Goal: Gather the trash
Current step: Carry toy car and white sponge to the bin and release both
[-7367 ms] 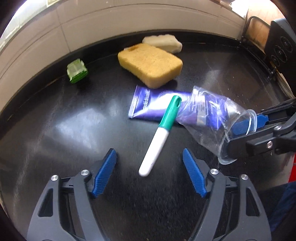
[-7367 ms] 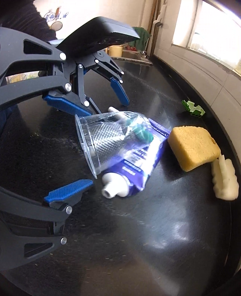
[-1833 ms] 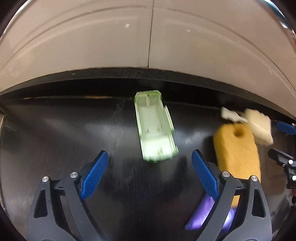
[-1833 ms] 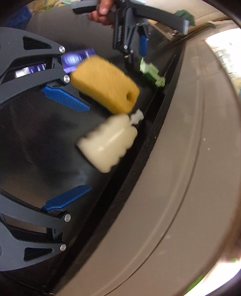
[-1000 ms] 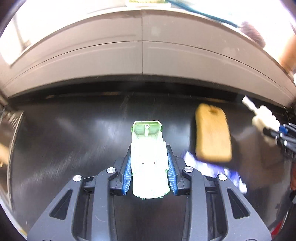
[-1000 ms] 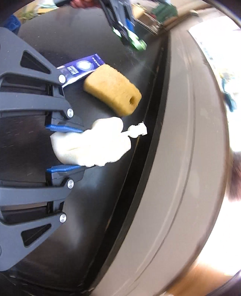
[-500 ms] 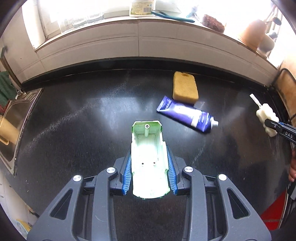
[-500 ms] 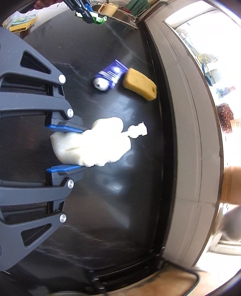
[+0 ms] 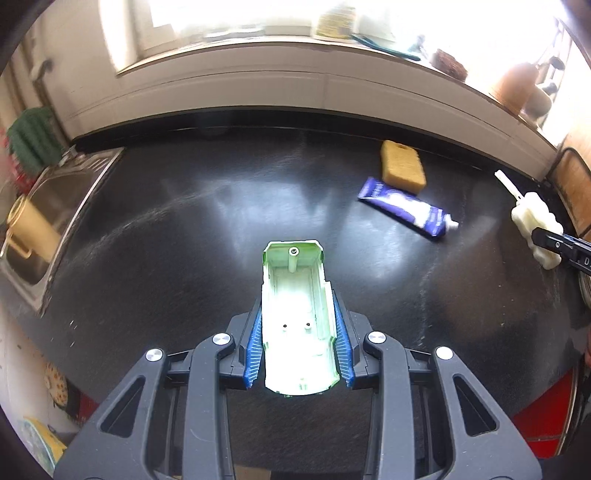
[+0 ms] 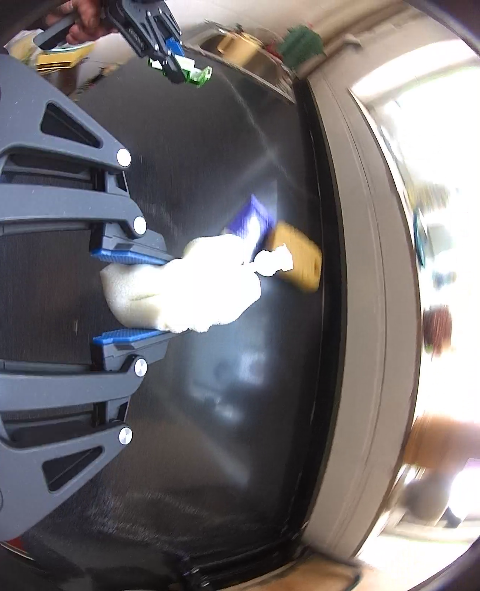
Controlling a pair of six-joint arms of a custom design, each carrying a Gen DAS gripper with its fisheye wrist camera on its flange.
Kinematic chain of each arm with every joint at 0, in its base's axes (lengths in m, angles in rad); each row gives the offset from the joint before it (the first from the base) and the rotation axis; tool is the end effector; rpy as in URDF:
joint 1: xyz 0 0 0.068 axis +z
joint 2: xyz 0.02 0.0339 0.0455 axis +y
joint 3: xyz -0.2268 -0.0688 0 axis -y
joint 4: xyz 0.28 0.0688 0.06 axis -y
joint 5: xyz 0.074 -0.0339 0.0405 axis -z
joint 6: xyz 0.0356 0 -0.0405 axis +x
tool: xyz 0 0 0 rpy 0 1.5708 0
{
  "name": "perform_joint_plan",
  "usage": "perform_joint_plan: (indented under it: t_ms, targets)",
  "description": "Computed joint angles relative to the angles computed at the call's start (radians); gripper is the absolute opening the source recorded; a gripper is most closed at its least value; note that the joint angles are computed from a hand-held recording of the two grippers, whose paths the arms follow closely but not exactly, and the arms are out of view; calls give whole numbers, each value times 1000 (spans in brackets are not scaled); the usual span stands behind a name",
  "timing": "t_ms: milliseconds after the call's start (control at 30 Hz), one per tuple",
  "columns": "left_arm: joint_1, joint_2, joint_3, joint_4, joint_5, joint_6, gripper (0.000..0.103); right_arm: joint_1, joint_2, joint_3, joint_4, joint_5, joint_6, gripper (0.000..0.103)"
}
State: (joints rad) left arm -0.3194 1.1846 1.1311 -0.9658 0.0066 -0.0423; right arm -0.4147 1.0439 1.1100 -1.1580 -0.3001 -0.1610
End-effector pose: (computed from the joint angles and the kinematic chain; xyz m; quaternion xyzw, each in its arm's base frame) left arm 0.2608 -0.0865 0.2752 0.1338 0.9529 -0.0521 0.2673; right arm 0.2158 -0.0835 0.2920 0.0864 0.9573 0.0727 0.2661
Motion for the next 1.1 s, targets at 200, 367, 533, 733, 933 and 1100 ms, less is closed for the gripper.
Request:
perform_joint_plan:
  t_ms: [200, 367, 533, 733, 933, 1100]
  targets:
    - [277, -256, -164, -77, 63, 94, 33, 427, 29, 39, 48, 52, 175, 29]
    - [697, -426, -274, -186, 181, 281, 33, 786, 173, 124, 128, 75, 294, 29]
    - [1145, -445, -346, -242, 295, 536, 33, 1072, 360, 227, 183, 64, 358, 29]
    - [1475, -302, -369, -202, 368, 724, 33, 1309, 593, 388, 208, 50, 401, 29]
    - [1607, -112, -356, -95, 408, 794, 33, 1425, 862, 619, 188, 50, 439, 29]
    - [1613, 29, -359, 25, 392, 796, 33, 1457, 1071, 826, 141, 54, 460, 29]
